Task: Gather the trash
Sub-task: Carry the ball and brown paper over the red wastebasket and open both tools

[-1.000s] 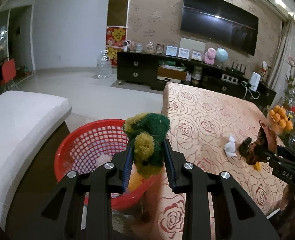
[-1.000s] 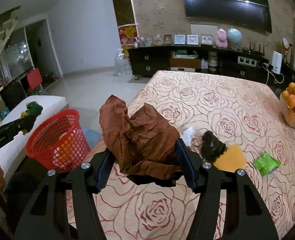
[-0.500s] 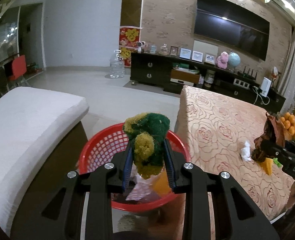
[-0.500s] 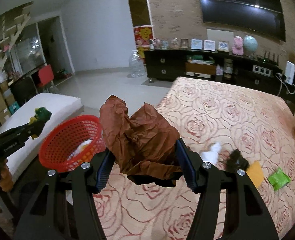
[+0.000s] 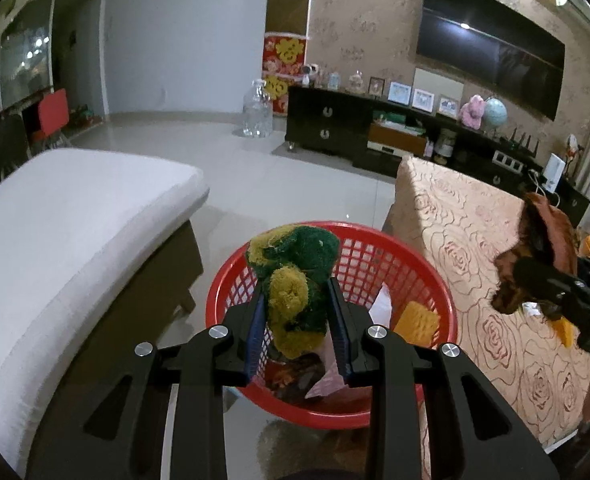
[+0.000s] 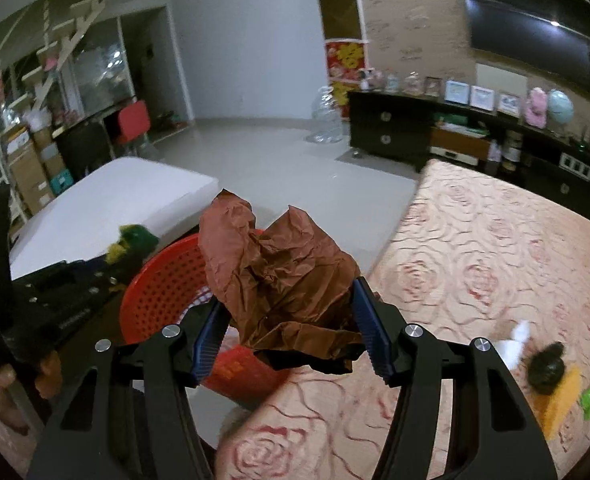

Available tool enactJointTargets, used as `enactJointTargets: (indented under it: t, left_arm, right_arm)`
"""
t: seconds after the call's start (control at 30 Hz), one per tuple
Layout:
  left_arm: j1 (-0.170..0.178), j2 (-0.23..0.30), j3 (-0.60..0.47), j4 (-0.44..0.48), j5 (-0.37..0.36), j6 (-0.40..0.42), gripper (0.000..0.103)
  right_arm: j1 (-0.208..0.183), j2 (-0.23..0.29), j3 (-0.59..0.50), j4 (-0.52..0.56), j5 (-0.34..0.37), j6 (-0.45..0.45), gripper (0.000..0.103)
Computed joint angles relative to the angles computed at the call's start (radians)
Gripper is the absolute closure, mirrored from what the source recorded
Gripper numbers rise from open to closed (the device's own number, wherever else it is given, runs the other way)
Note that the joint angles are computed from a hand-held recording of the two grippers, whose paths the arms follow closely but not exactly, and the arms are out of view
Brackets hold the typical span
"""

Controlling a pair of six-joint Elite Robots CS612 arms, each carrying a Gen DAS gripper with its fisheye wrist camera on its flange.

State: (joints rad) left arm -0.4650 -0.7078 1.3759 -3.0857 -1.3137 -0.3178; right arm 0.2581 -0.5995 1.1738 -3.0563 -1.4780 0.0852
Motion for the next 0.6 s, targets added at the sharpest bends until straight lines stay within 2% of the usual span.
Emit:
enactJointTargets:
  t: [0.33, 0.6]
  left_arm:
    - [0.020, 0.011, -0.024, 0.037, -0.049, 0.015, 0.075]
    - [0.025, 0.020, -0.044, 0.087, -0.077, 0.012, 0.074]
  right_arm:
    - [0.024, 0.068, -0.139, 0.141, 0.055, -0.007, 0.044]
    - [0.023, 0.084, -0.170, 0.198, 0.084, 0.008, 0.040]
